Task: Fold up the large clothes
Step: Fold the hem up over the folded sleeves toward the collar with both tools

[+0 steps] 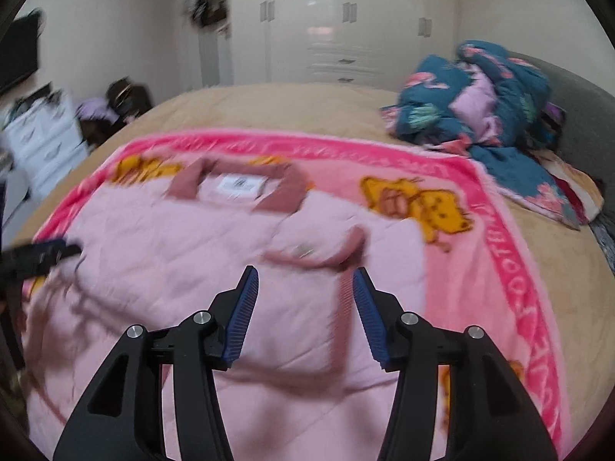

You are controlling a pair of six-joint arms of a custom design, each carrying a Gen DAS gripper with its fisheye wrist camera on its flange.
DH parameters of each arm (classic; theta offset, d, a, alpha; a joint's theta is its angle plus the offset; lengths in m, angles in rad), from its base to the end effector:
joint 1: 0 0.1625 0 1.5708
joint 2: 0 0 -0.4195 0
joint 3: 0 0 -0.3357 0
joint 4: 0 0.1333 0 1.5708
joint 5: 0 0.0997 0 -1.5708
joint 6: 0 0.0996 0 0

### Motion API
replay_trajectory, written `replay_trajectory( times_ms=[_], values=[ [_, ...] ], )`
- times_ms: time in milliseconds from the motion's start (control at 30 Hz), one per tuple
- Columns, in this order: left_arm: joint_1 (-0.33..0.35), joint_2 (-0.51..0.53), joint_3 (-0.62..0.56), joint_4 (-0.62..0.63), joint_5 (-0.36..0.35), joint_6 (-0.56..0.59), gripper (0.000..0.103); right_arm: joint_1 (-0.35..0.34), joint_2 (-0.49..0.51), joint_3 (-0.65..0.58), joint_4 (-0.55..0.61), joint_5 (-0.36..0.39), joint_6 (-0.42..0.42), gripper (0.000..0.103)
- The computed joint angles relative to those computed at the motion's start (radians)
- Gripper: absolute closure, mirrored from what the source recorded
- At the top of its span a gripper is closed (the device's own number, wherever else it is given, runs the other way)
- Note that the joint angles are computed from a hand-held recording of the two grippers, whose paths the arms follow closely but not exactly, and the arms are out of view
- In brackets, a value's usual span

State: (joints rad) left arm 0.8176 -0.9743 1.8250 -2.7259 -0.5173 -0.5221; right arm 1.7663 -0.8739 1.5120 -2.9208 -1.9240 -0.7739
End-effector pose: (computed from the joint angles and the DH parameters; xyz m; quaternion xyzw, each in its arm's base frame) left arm -0.2274 -0.5640 0.2401 0.0228 0.8575 -0.4011 0.3212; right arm 0.2282 -0.6434 0.2786 0.3758 -0.8450 0.2819 0.2557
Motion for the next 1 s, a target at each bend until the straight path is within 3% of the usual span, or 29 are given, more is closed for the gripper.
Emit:
replay_trajectory(
  times_ms=[133, 267, 633, 833, 1000],
  values=[
    [0.038, -0.003, -0.013, 0.097, -0.043, -0.054, 0.029, 0.014, 0.03, -0.001, 0.035, -0.003, 0.02, 0.053],
    [0.049, -0.007, -0.006, 0.1, -0.055, -0.06, 0.028, 0.029, 0.085, -0.059, 0.101, -0.07, 0.066, 0.052],
    [0.052, -0.007, 0.005, 0.069, -0.05, -0.063, 0.027, 0.009, 0.243, -0.275, 0.289, -0.126, 0.197, 0.042],
    [0.048, -0.005, -0.005, 0.1, -0.041, -0.081, 0.027, 0.01, 0.262, -0.281, 0.267, -0.146, 0.207, 0.041],
    [0.038, -0.015, -0.018, 0.147, -0.049, -0.104, 0.019, 0.009, 0.236, -0.26, 0.274, -0.126, 0.228, 0.039]
  ],
)
